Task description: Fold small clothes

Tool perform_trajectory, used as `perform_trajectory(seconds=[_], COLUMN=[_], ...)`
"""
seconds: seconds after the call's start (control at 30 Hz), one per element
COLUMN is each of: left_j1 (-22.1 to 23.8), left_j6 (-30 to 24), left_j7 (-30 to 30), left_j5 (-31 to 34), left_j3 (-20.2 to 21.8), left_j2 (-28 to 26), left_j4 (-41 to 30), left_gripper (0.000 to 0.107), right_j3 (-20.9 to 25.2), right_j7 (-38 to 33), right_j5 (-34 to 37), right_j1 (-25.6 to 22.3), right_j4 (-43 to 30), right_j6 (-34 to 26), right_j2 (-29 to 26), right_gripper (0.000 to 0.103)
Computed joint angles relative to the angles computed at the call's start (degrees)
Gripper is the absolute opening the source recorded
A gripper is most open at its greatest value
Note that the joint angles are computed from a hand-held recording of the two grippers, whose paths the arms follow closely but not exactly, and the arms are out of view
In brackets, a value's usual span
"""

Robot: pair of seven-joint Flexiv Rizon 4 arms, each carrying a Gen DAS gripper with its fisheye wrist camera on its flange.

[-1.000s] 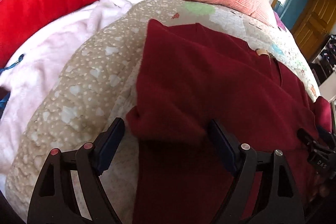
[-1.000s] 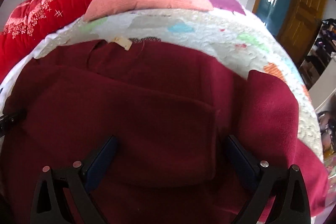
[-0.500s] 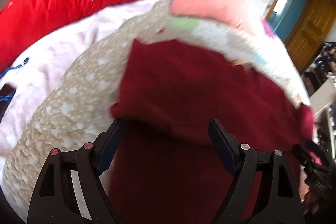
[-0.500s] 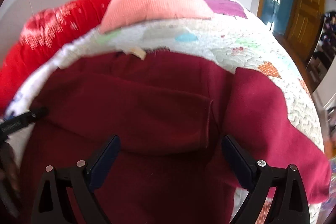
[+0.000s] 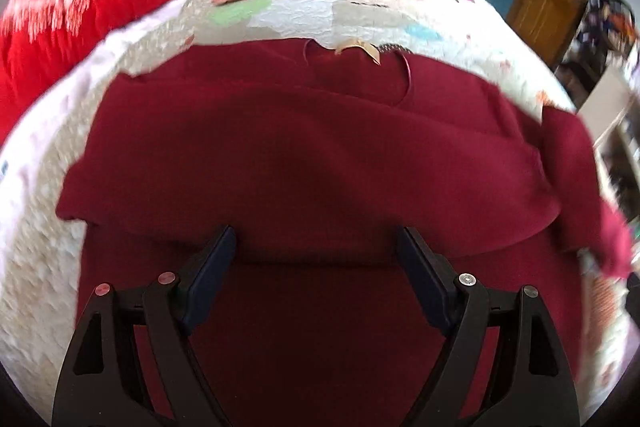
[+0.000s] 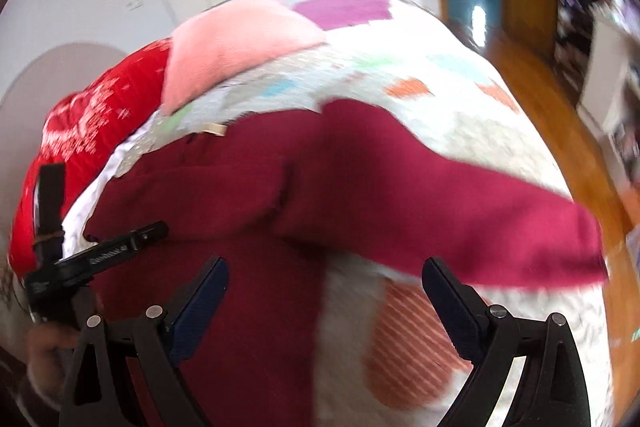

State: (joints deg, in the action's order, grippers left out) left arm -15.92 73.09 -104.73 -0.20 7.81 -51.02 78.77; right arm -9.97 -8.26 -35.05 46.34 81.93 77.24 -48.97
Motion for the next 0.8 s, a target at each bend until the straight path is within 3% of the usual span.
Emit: perform_trajectory(seconds=[0.07,0.27,0.37,0.47,0.53,0.6,0.67,0.8], left_j1=[1.35,5.90,6.46,6.38,6.95,7.56,7.78,10.52], left_j6=[0.05,4.75,5.97,7.16,7.85,8.79,10.17,13.53], left_j7=[1.51,3.63,4.31,4.67,5.32,6.08,6.17,6.11], left_j5=[-0.74,-6.69,-8.61,-9.60,-10.26,-10.72,-11.05,-13.37], left_j3=[-2.06,-7.78,-8.44,-8.24,-8.78,-9.02,-8.39,-10.26], left_j2=[0.60,3.02,3.75,4.59,5.40,6.04,6.83,8.08], left_j4=[0.85,6.10,7.30,8.39,9.52,10.55,11.66,13.91], left_gripper=[0.083,0.083,0.083,0.083,0.083,0.083,0.083,0.083], right_j3=[-1.52,-14.34,-23.00,-30.55,-32.72,-30.27,-27.42,-34.32], right_j7=[2.87,17.32,23.06,26.32,26.37,23.74,21.24,12.89], right_j5=[0.67,4.61,10.88,17.84,20.09,19.51,19.88,17.74], right_j1=[0.58,8.45,13.86,19.15,19.91,17.08,14.08,17.93], right_j4=[4.78,19.38,23.19,23.16,21.12,18.46,16.70,13.57], right_j6=[3.15,11.15,18.85,21.86,21.02,18.39,18.90,20.10], right_j2=[1.89,5.59,2.89,-1.42,-3.94,-3.67,-3.00,-2.76], right_gripper=[0.096,0.096,0.096,0.096,0.084,0.018,0.012,0.010])
